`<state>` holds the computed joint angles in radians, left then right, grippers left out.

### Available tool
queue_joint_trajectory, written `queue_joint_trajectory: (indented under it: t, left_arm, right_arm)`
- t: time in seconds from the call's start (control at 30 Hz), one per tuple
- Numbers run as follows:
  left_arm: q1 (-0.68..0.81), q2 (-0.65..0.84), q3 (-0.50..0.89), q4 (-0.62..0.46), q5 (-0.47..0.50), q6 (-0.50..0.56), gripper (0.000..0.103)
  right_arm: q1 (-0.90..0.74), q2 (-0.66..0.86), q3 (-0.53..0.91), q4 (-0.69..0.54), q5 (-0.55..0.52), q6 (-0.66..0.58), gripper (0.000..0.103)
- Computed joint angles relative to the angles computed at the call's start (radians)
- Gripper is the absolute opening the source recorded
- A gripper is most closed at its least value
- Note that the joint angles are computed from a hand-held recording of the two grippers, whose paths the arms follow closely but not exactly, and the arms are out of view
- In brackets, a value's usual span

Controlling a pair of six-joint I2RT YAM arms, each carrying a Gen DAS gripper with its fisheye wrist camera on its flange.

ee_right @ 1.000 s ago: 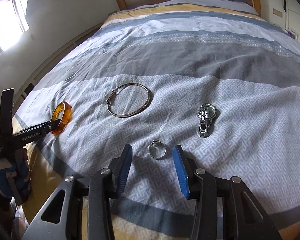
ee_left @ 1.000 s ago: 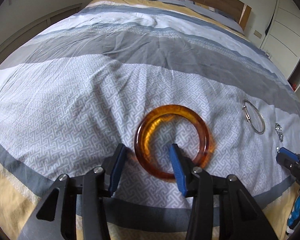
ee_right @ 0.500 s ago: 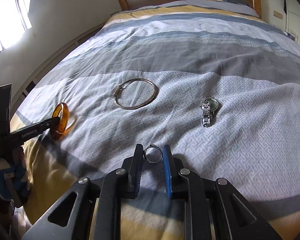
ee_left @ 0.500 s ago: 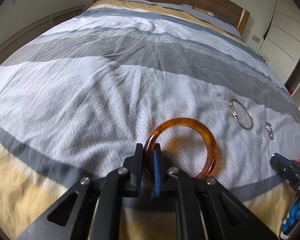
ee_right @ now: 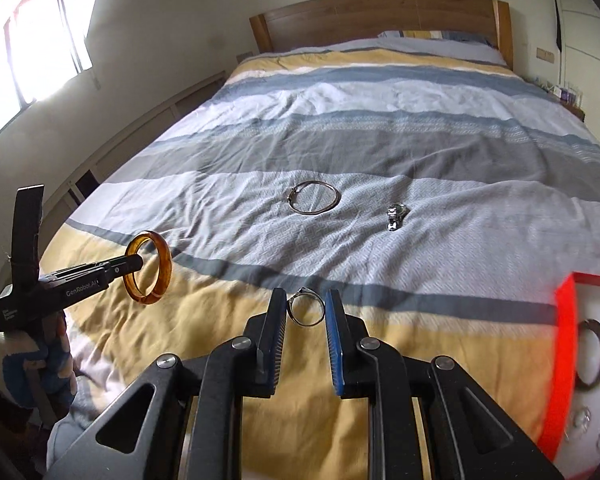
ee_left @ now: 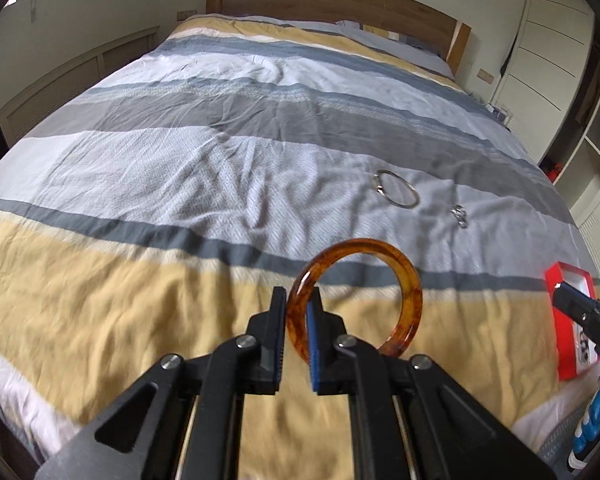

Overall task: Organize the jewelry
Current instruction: 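Carry amber bangle and small ring into the red box and open both tools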

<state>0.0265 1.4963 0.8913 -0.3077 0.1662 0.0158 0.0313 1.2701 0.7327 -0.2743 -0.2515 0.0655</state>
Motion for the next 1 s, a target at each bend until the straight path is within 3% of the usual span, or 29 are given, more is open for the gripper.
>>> queue_joint_trajectory:
  t: [0.23,0.47,0.57,0.73,0.83,1.0]
  left_arm:
    - [-0.108,-0.247,-0.091,-0.118,-0.064,-0.026,0.008]
    - [-0.360,-0.349,-0.070,-0.213,-0.195,-0.135,0.008]
    - [-0.499,-0.322,-0.032,-0.228,-0.249,-0.197,0.008]
    - [-0.700,-0.212,0.042,-0.213,-0.302,-0.286,0.008]
    - [-0.798,-0.114,0.105,-0.188,-0.306,-0.328,0.008]
    - [-0.917,0.090,0.266,-0.161,-0.304,-0.341,0.008]
  right_arm:
    - [-0.144,-0.336,-0.109,-0.189,-0.074,-0.050,0.019]
    - [-0.564,-0.497,-0.134,-0.405,-0.326,-0.272,0.019]
    - [-0.818,-0.473,-0.109,-0.519,-0.457,-0.469,0.019]
    - [-1.131,-0.321,-0.047,-0.623,-0.558,-0.762,0.019]
    - [-1.249,-0.201,0.000,-0.619,-0.569,-0.866,0.019]
    - [-1.319,-0.032,0.071,-0.535,-0.545,-0.900,0.019]
